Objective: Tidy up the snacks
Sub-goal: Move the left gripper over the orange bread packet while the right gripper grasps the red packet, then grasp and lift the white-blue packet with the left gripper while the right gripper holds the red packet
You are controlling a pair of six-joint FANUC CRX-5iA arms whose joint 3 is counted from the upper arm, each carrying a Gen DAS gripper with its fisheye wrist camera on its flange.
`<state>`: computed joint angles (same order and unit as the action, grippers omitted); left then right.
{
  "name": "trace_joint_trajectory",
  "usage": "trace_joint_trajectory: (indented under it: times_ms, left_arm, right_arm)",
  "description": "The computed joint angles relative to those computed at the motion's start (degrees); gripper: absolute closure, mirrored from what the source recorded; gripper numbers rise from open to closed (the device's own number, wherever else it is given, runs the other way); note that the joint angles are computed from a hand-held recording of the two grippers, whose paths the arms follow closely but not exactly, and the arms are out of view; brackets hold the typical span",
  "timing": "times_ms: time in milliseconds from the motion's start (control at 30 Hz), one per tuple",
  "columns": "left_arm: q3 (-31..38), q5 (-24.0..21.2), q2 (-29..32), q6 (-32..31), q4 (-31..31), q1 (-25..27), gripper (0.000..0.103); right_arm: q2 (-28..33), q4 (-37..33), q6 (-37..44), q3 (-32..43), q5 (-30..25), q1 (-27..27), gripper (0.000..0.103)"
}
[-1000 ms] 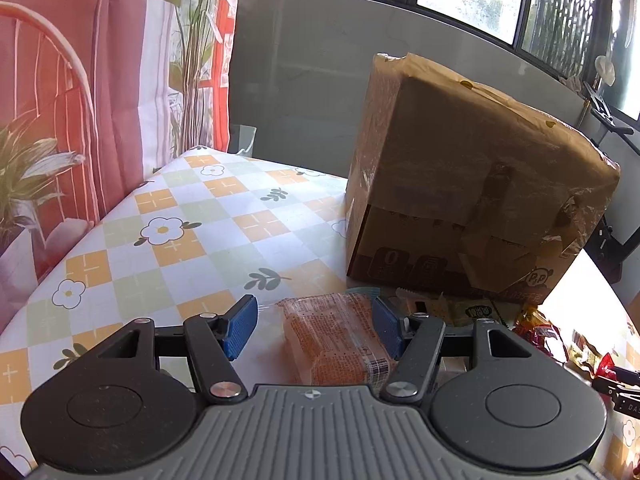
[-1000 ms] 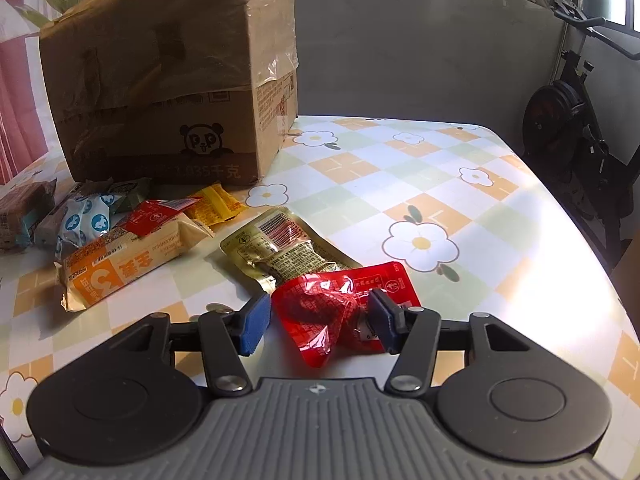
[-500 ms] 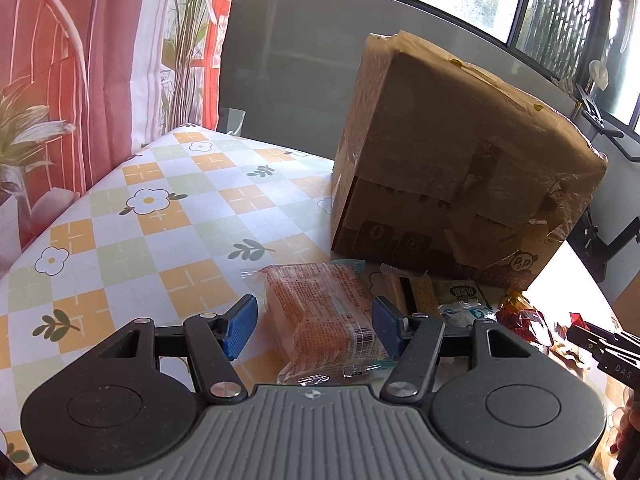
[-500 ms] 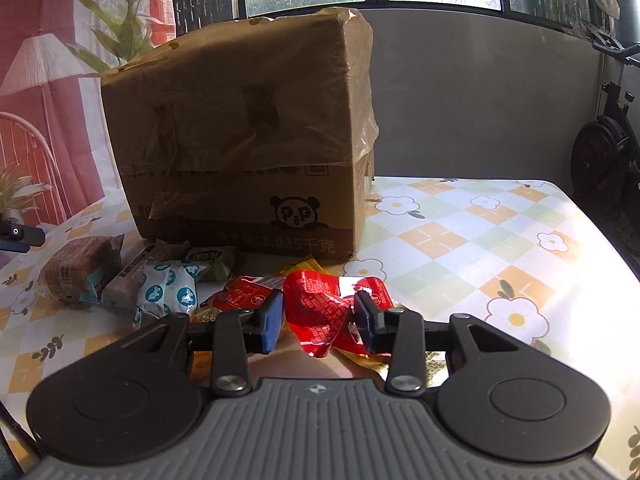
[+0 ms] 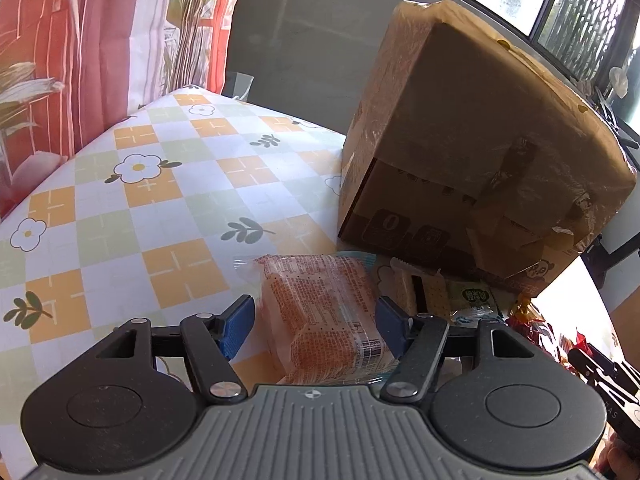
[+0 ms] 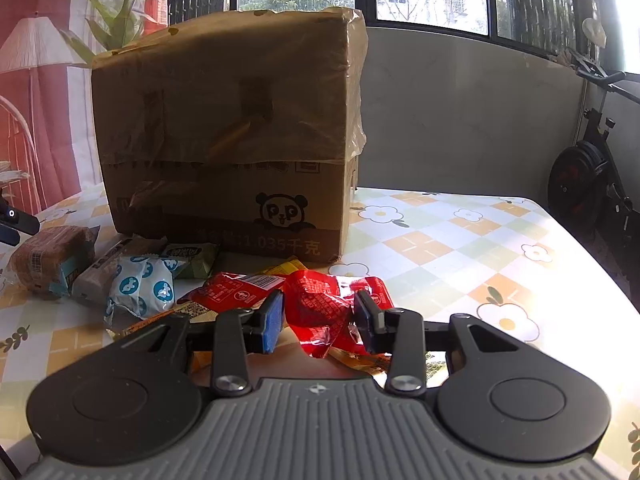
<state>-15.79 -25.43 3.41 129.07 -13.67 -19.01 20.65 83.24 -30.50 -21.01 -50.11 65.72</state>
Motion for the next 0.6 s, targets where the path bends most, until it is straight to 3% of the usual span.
trace_joint_trajectory:
  times_ms: [100, 300, 333, 433, 600]
  left_arm:
    - [0.9, 0.0, 0.4, 4.1, -2.8, -0.7, 0.033]
    - [5.1, -4.3, 1.9, 10.1, -10.8, -3.4, 0.030]
    - [5.0, -3.3, 1.6, 10.5, -11.4, -3.6, 0.030]
    - [3.9, 1.5, 1.5, 5.7, -8.4, -3.6, 0.030]
    - [5.5, 3.7, 5.6, -4.3, 1.0, -5.3, 0.032]
  right_arm:
    - [0.0, 0.6, -0.2, -0.2, 0.0, 0.0, 0.063]
    - [-0.3, 0.1, 0.1, -0.2, 0.8, -0.2, 0.063]
    - [-0.2, 0.0, 0.3, -0.1, 0.7, -0.2, 0.063]
    - [-0.3, 0.3, 0.2, -0.2, 0.6, -0.1, 0.063]
    - [-0.5, 0.7, 0.1, -0.5, 1.2, -0.4, 0.063]
